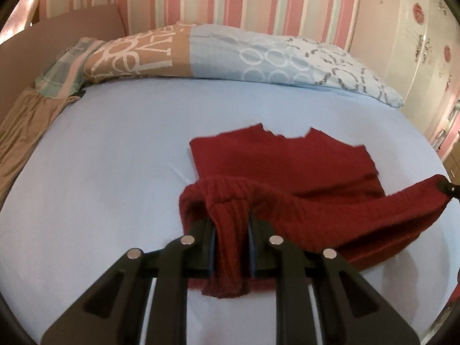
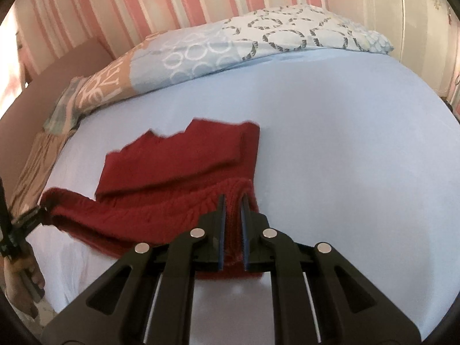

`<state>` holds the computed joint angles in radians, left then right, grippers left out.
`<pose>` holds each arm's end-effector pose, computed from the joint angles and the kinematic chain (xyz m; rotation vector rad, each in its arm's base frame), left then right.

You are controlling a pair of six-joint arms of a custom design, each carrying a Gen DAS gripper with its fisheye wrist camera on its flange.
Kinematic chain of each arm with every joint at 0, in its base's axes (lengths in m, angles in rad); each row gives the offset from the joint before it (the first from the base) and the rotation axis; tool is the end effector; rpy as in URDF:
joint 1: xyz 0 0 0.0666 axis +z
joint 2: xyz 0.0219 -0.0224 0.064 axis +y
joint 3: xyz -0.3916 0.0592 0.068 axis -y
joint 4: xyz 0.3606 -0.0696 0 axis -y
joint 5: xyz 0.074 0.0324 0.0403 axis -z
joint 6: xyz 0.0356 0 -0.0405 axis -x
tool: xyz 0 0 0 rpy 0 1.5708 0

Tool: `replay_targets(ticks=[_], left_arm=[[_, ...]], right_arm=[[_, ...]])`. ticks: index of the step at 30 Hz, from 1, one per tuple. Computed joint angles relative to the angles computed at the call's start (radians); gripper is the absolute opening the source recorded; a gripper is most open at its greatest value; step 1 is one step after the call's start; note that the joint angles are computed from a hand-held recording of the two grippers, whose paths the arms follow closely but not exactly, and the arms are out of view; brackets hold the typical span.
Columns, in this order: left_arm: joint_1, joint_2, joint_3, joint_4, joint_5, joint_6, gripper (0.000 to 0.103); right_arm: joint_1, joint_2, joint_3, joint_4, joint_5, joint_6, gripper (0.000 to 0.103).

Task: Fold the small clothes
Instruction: 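Hold the hem with both tools and fold it up toward the collar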

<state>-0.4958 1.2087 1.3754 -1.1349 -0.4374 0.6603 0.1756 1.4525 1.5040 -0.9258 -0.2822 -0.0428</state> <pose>0.3258 -0.1595 0.4931 -0.3636 2.3861 0.0394 0.4637 0.0919 0.4629 -0.2880 2.4305 0.4418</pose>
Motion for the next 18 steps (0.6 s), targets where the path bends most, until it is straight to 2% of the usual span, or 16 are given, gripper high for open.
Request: replay_targets(ticks=[3,6,10,13,18], left_arm=[[0.083,0.073,0.056,0.033,0.045,-0.061,0.018],[0.131,0.150,0.118,0.044,0.054,-0.115,0.018],[0.201,0.246,0.185,0.069,0.089,-0.162,0.018],[0.238,0.318,0.233,0.077,0.122,-0.188,0.018],[0.258,0.412,0.286,0.065,0.110,-0.214,0.020]], right_arm=[[0.016,0.107,0.120,-0.019,0.029,0.006,0.010],[0.033,0.208,0.235,-0.047,0.061,0.015,0.010],[0.033,0.361,0.414,-0.102,0.059,0.009,0.010],[0.032,0.461,0.544,-0.156,0.066,0.005,0.011],[0.045,0.608,0.739,-0.262,0.119,0.033,0.013]])
